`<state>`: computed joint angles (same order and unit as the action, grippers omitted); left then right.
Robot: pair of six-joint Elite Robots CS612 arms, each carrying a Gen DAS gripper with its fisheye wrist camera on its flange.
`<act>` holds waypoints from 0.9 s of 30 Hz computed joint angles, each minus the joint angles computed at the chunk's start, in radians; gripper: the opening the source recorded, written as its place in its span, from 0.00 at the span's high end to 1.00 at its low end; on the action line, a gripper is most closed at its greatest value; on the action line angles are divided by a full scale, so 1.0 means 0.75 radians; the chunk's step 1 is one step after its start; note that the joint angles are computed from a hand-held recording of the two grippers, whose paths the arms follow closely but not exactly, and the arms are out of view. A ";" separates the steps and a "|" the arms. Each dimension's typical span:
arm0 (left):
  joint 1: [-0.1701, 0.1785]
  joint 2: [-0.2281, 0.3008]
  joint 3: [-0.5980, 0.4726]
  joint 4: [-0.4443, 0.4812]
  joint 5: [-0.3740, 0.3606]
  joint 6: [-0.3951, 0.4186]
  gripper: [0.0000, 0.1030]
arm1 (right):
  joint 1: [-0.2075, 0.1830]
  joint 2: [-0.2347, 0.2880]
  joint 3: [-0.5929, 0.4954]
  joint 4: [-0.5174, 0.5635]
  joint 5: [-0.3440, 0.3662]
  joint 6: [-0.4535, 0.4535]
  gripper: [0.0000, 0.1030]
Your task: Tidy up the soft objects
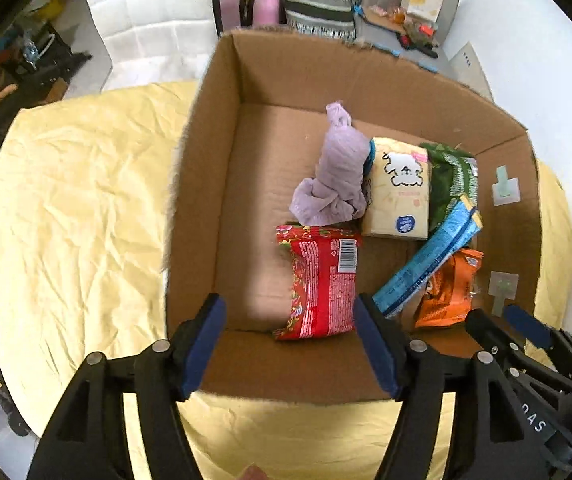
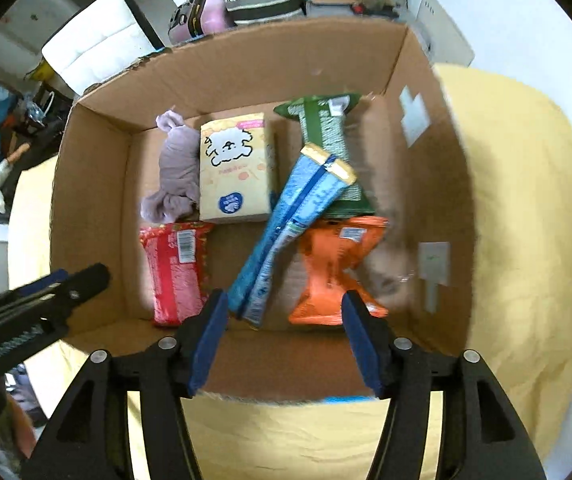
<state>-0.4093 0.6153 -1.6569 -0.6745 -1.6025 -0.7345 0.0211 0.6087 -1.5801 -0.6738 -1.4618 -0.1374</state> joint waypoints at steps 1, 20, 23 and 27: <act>-0.009 0.000 -0.013 0.004 0.026 -0.012 0.30 | 0.001 0.002 -0.010 -0.009 -0.020 -0.013 0.33; -0.116 -0.029 -0.196 0.072 0.312 -0.055 0.08 | -0.026 -0.016 -0.180 -0.026 -0.051 -0.046 0.01; -0.156 -0.061 -0.239 0.107 0.375 -0.064 0.08 | -0.040 -0.032 -0.235 -0.013 -0.036 -0.058 0.01; -0.225 -0.117 -0.309 0.155 0.501 -0.084 0.08 | -0.063 -0.070 -0.314 0.015 -0.014 -0.076 0.01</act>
